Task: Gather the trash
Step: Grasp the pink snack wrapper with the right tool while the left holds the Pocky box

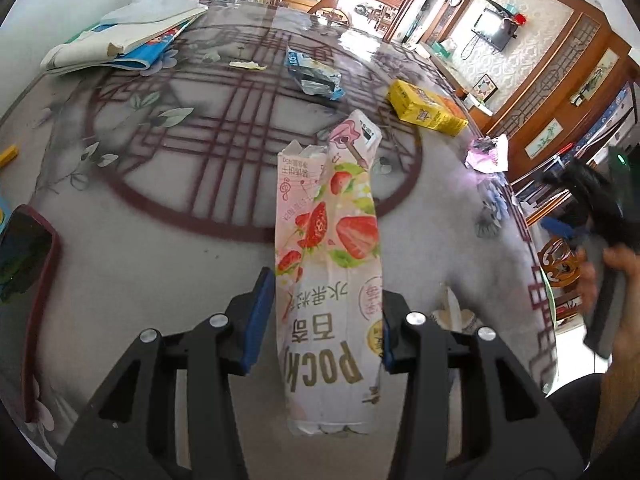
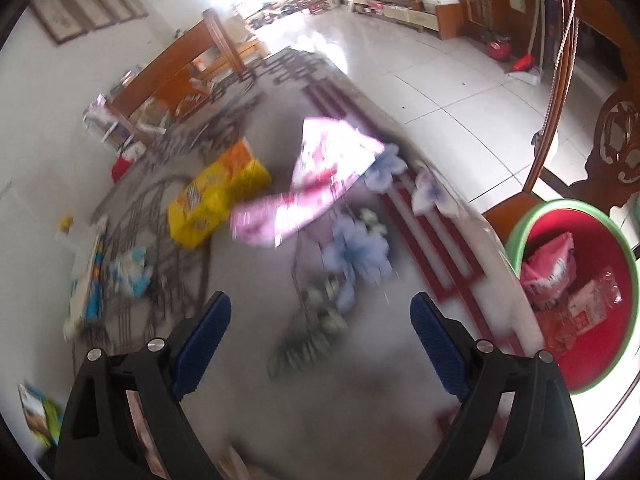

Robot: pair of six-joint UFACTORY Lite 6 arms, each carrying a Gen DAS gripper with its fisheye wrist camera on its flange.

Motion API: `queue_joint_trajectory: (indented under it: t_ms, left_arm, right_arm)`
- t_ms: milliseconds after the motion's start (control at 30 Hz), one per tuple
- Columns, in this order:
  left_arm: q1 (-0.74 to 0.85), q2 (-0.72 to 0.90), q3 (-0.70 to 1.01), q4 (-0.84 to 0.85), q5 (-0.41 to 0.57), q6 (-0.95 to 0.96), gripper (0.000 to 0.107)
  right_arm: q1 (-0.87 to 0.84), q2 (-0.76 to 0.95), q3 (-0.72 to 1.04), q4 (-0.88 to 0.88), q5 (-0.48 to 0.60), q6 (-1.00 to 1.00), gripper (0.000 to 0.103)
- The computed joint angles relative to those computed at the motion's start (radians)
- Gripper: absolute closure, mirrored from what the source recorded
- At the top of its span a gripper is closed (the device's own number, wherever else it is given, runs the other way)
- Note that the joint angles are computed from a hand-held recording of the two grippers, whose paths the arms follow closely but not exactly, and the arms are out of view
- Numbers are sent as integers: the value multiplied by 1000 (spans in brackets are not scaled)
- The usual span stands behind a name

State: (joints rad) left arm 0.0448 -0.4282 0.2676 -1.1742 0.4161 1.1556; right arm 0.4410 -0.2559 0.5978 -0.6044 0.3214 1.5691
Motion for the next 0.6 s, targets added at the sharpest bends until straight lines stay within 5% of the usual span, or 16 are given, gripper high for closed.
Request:
queue_joint_trajectory:
  t_ms: [200,367,500,600]
  left_arm:
    - [37,51,17,-33,26,49,64]
    - [46,53,20,-47,38,61,63]
    - [59,73,26,-78,48,88,51]
    - [70,74,25,-89,51,95,45]
  right_arm:
    - [-172,300,232,181,-85,-120,15]
    - [-174,480,406,214,-32,-137,15]
    - [-153,628,560,302,53,-288,16]
    - [-127,662,583,284,56,-285,47]
